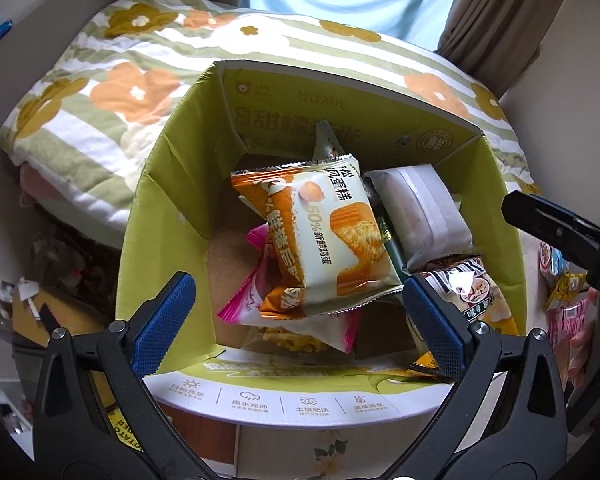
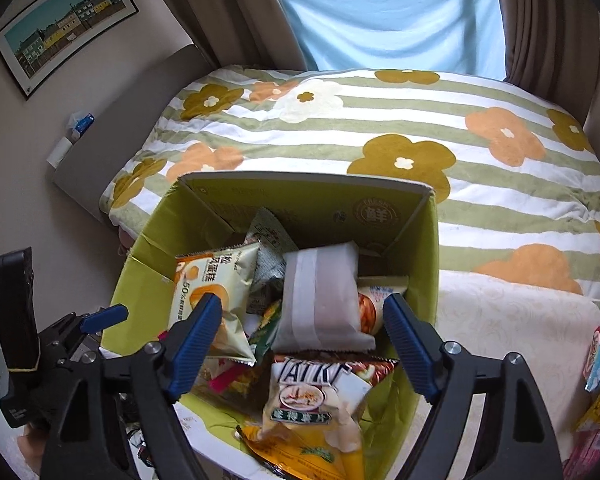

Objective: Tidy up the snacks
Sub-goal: 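Carry the cake packet and tissue pack into the box and open both tools, then withdraw both tools from the box toward the gold and pink striped bags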

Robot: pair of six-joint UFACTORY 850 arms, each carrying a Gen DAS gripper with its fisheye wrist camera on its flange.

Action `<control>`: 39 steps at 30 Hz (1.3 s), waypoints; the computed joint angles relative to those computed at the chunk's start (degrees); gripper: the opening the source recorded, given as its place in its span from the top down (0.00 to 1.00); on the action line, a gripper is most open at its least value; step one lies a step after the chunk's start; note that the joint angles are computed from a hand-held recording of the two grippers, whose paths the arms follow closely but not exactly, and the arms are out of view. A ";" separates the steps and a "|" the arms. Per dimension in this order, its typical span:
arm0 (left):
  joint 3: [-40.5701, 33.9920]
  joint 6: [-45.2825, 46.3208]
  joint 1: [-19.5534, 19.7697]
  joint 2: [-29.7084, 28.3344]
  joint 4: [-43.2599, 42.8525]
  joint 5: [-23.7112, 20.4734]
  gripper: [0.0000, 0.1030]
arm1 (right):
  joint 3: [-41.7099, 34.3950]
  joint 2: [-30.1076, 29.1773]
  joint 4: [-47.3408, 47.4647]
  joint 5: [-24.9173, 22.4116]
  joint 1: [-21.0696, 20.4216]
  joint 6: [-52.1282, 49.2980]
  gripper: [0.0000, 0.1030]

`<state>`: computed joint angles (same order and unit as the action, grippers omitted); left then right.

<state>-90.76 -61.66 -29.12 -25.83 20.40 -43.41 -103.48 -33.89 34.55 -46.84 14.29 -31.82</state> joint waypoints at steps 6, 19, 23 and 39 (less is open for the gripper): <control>-0.55 -0.54 -0.97 0.20 0.46 -0.45 0.00 | 2.56 2.13 0.16 0.69 -0.64 -0.53 0.23; -4.01 0.66 -4.71 0.49 3.40 -1.10 0.00 | 11.08 10.66 1.33 5.18 -3.15 -1.51 0.23; -6.39 3.66 -5.78 -0.69 2.51 -0.07 0.00 | 14.31 13.74 -0.04 7.58 -4.44 0.34 0.23; -31.71 23.10 -10.21 -17.02 -7.02 -2.09 0.00 | 25.64 23.62 -13.19 14.30 -13.83 15.21 0.23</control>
